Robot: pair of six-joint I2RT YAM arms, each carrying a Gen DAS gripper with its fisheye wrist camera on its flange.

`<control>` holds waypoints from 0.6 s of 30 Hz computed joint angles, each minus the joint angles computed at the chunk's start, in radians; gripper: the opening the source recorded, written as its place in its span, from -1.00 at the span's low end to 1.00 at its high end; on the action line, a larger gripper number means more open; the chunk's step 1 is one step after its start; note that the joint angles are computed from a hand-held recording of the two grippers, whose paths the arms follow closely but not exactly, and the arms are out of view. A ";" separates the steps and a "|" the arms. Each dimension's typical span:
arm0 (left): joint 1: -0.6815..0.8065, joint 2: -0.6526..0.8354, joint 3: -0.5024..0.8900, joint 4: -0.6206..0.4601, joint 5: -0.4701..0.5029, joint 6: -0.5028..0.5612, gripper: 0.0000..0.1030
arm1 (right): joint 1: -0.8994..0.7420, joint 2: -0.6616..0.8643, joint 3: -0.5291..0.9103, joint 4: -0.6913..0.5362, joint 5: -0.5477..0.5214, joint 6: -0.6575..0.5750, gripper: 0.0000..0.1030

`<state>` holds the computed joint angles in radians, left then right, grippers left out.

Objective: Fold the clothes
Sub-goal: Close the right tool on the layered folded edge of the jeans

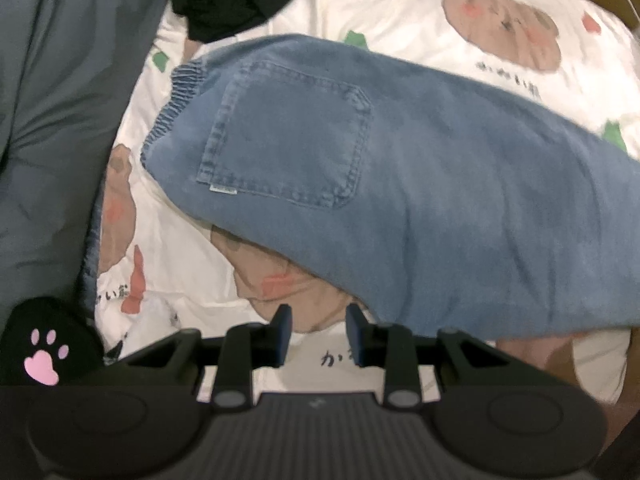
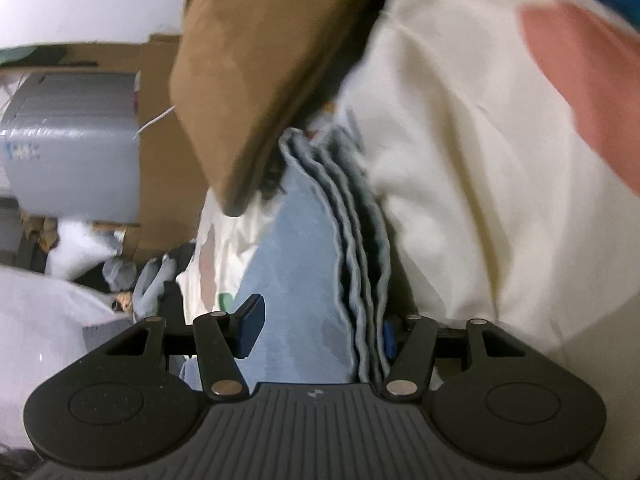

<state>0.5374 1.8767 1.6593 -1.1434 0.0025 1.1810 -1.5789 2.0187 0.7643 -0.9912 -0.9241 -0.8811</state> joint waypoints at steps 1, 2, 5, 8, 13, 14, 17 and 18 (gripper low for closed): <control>-0.004 0.003 0.003 -0.001 0.004 -0.007 -0.38 | 0.015 -0.009 0.003 0.011 -0.005 0.015 0.14; -0.007 0.006 0.006 -0.001 0.008 -0.014 -0.38 | 0.032 -0.019 0.004 0.029 -0.009 0.037 0.14; -0.016 0.004 -0.004 0.000 0.018 -0.012 -0.38 | 0.095 -0.022 0.007 0.092 0.017 0.100 0.13; -0.013 -0.001 -0.017 -0.004 0.030 -0.001 -0.38 | 0.124 0.002 0.030 0.071 0.050 0.053 0.13; 0.010 0.030 -0.004 -0.024 0.041 -0.027 -0.38 | 0.171 0.006 0.071 -0.007 0.157 -0.027 -0.15; 0.015 0.039 0.002 -0.031 0.046 -0.035 -0.38 | 0.180 -0.004 0.070 -0.011 0.166 -0.031 -0.15; 0.023 0.052 -0.022 -0.012 0.050 -0.028 -0.38 | 0.221 -0.037 0.058 0.024 0.189 0.000 -0.25; 0.024 0.054 -0.031 -0.005 0.052 -0.029 -0.38 | 0.231 -0.037 0.058 0.037 0.193 0.014 -0.27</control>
